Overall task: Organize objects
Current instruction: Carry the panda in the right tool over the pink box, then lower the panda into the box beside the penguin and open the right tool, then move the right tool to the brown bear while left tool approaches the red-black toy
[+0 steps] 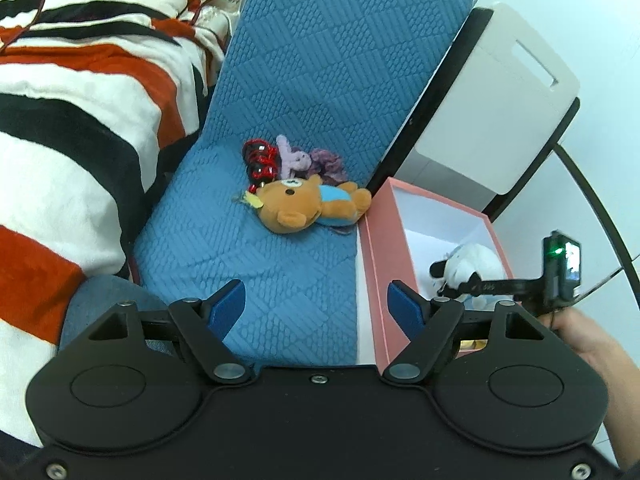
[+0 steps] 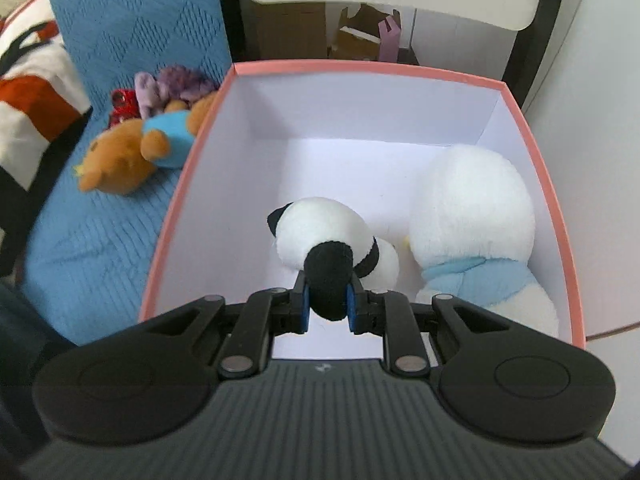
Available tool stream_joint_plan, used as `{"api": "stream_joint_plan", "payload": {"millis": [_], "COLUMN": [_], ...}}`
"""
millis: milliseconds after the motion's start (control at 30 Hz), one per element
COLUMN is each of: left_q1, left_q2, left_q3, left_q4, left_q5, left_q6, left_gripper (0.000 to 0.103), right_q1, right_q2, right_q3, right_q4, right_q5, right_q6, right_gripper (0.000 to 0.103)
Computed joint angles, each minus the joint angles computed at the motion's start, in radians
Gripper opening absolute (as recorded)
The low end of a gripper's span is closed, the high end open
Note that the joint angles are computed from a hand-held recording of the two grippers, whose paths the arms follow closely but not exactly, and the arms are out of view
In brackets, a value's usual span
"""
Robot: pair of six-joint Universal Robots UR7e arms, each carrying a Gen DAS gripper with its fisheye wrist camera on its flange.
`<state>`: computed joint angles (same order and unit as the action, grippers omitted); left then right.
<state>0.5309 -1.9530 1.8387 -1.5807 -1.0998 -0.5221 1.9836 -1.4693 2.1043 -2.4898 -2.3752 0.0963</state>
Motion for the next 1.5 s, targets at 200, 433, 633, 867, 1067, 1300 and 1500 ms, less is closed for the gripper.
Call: {"api": "stream_joint_plan", "payload": {"millis": [200,433,633,867,1067,1300,1500], "left_q1": [-0.03,-0.064,-0.094,-0.108,-0.09,-0.09,-0.087], "left_q2": [-0.012,-0.031,-0.044,-0.059,-0.064,-0.075,-0.094], "left_q3": [-0.013,-0.02,-0.016,-0.009,0.006,0.048,0.103], "left_q4": [0.021,0.029,0.015,0.017,0.009,-0.018,-0.04], "left_q5": [0.02,0.027,0.039,0.043,0.06,0.091,0.112], "left_q6": [-0.019,-0.022,-0.009,0.018,0.028,0.048,0.057], "left_gripper": [0.078,0.08,0.082,0.082,0.082,0.086,0.086], "right_q1": [-0.012,0.063,0.206,0.333,0.396,0.446,0.461], "right_q2": [-0.043,-0.084,-0.08,-0.056,-0.012,0.007,0.026], "right_q3": [0.0,-0.003,-0.01,-0.009,0.016,0.056,0.094], "right_q4": [0.003,-0.006,-0.036,-0.052,-0.139,-0.249,-0.31], "right_q5": [0.05,0.085,0.055,0.072,0.075,0.075,0.035], "right_q6": [0.108,0.176,0.181,0.198,0.21,0.243,0.3], "right_gripper": [0.039,0.084,0.084,0.084,0.084,0.084,0.084]}}
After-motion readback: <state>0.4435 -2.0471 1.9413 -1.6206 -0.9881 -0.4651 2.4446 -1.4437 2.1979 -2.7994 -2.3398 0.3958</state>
